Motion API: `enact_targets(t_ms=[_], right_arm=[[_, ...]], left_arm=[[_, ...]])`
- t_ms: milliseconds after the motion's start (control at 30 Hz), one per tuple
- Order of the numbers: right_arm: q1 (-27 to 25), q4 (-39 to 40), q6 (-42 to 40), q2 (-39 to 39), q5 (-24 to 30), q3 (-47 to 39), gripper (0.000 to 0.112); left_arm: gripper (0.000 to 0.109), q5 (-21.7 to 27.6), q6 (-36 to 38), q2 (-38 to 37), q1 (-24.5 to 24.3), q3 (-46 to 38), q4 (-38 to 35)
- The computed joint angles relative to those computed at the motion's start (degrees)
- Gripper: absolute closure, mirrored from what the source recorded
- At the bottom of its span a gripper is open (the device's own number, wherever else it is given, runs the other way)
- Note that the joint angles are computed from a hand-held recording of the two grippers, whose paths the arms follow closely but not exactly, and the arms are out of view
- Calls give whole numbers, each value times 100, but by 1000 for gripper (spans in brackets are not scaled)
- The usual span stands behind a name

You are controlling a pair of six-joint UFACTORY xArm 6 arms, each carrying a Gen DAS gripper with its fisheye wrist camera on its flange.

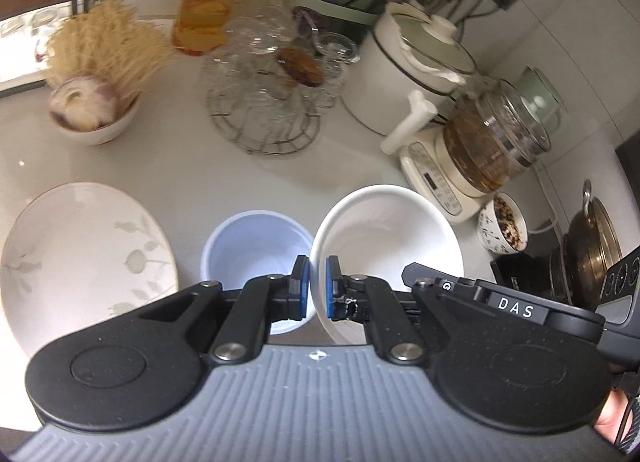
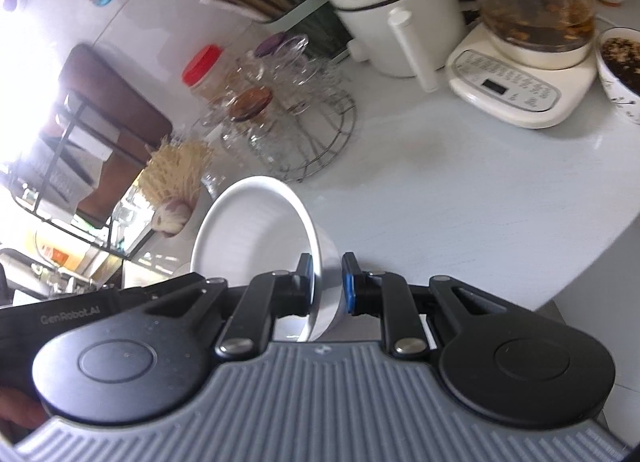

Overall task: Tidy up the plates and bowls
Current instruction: 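Carry the third bowl with the left tool and lower it into the bowl stack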

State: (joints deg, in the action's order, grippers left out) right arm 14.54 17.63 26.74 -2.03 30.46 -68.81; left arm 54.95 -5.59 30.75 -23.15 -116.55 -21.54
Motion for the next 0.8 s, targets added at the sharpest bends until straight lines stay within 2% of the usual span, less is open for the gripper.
enact_targets(t_ms=[433,600,800], right_arm=[[227,447,-757,959,390,-1001,94],[273,320,-890,1370,664,-1439,94],[281,52,-770,1563,708,-1614,93]], left_arm=[[101,-531,-432,-424,285,964,293],[101,-580,-558,-338,393,1089,280],[101,-537,-547,-58,431,893,190]])
